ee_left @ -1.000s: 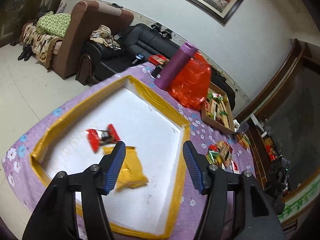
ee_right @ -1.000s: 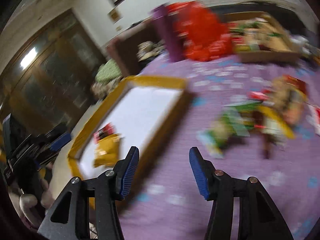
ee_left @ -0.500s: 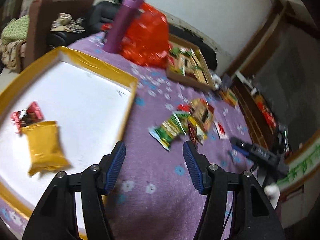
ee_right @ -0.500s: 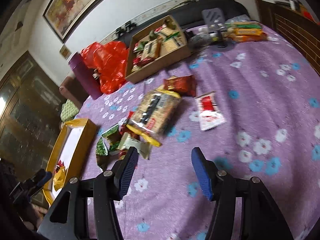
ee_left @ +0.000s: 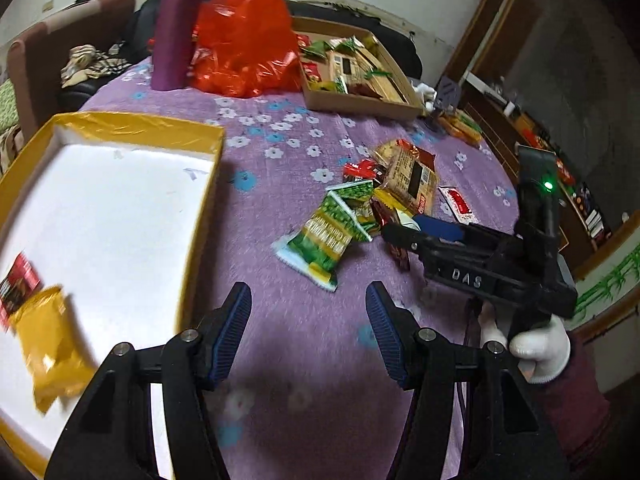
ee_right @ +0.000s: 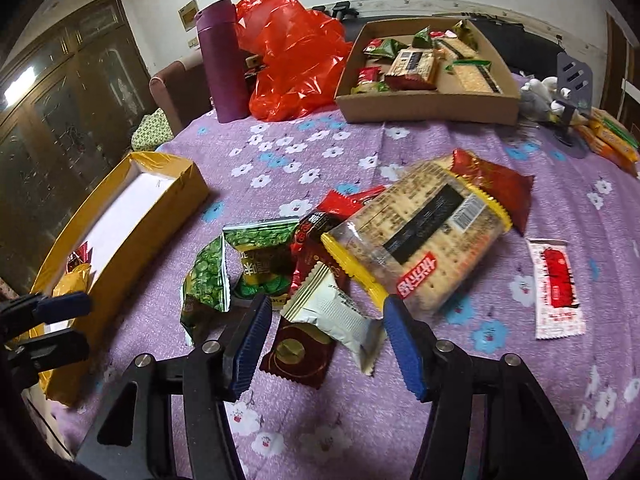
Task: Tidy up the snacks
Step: 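Return both grippers to the pile and grasp green snack packets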
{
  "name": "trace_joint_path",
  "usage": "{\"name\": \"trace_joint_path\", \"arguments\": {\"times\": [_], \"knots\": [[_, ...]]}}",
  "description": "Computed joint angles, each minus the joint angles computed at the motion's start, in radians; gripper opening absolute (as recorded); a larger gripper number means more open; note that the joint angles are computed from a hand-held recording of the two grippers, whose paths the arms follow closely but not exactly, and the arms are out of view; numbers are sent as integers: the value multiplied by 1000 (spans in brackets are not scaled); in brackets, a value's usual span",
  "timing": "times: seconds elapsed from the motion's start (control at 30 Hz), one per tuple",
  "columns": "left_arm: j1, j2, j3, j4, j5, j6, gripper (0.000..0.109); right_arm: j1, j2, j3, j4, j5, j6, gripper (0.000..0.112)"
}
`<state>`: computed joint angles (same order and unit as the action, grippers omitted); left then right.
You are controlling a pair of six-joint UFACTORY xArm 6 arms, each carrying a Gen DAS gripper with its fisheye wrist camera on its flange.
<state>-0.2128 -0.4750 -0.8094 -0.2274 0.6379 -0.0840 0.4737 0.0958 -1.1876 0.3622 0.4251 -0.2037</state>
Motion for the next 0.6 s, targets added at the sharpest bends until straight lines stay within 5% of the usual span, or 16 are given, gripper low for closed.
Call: {"name": "trace_joint_path", "arguments": {"times": [0.1, 0.27, 0.6], "knots": [[-14, 76, -53, -25, -4, 36, 58, -6, 4, -7, 127, 24, -94, 24], [-37, 185, -126, 5, -15, 53, 58, -26, -7, -2, 311, 52, -209, 19], [-64, 303, -183, 135, -94, 50, 58, -53, -30, 6, 410, 88, -278, 18]]}}
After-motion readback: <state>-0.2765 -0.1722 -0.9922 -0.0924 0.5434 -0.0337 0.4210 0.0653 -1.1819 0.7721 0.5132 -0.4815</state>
